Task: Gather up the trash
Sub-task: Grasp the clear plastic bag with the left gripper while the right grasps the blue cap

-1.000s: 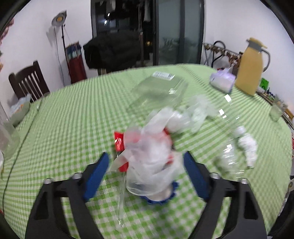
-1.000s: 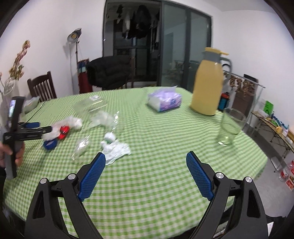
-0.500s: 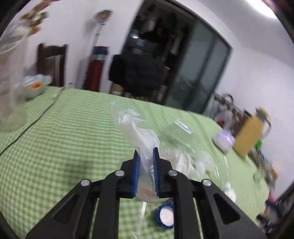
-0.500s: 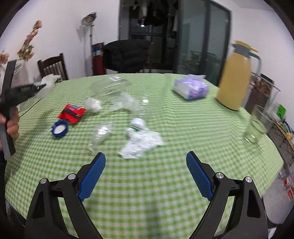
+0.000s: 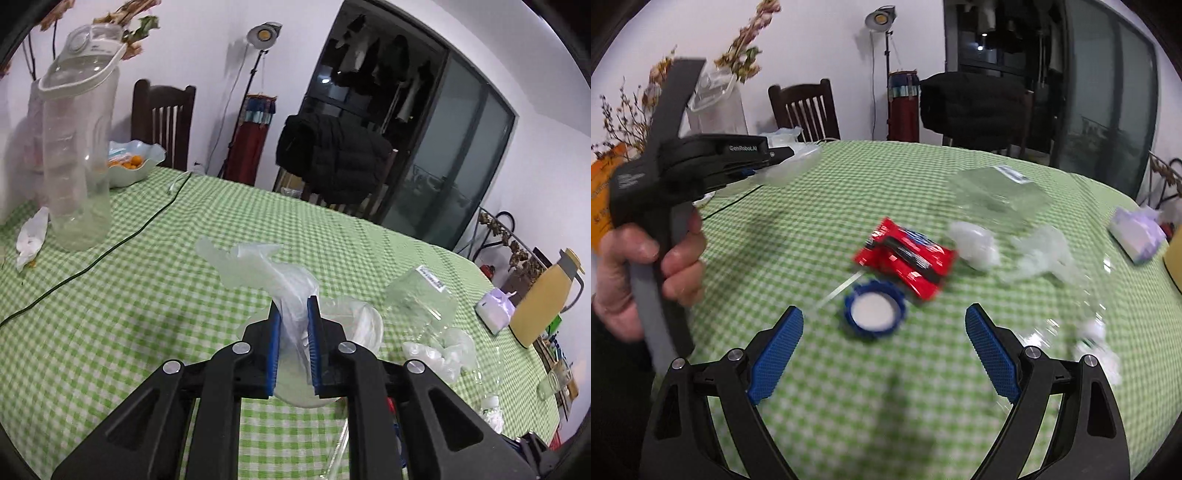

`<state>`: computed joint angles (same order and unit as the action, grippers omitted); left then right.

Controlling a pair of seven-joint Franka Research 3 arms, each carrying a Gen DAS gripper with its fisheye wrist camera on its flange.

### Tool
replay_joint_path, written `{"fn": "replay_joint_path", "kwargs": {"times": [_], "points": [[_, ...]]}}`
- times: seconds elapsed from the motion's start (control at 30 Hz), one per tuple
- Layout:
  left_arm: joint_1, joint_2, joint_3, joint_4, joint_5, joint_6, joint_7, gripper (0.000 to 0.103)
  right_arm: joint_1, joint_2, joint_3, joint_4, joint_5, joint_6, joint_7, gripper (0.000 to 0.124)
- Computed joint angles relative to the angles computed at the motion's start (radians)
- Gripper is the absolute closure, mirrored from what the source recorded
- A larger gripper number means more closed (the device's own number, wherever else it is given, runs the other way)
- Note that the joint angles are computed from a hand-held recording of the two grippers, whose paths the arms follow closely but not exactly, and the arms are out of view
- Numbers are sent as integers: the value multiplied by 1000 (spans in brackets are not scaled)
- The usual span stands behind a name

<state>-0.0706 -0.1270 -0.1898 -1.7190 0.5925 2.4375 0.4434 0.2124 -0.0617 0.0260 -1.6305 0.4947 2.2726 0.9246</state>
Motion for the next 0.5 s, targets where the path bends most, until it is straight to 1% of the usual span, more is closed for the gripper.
{"fn": "replay_joint_path", "kwargs": {"times": [0.07, 0.1, 0.13, 0.27, 0.3, 0.33, 0.4, 0.5], "points": [[1, 2, 7, 3, -26, -18, 10, 92, 3, 39, 9, 39, -49, -16, 57, 38], [1, 10, 6, 11, -30, -28, 12, 92, 6, 61, 12, 60, -63, -40, 78, 38], [0, 12, 6, 13, -35, -34, 14, 92, 8, 72, 15, 67, -65, -49, 83, 38], [-7, 20, 4, 22, -38, -40, 29, 92, 23, 87, 27, 51, -137, -28, 115, 38], [-8, 20, 3, 22, -33, -39, 32, 92, 25, 96, 27, 57, -154, -35, 136, 41], [-10, 21, 3, 23, -31, -40, 36, 92, 25, 105, 27, 67, -159, -49, 147, 56], [-12, 23, 2, 26, -26, -43, 42, 92, 24, 119, 25, 86, -160, -65, 163, 70], [-17, 26, 1, 30, -27, -45, 53, 92, 16, 123, 22, 99, -135, -80, 146, 71]]}}
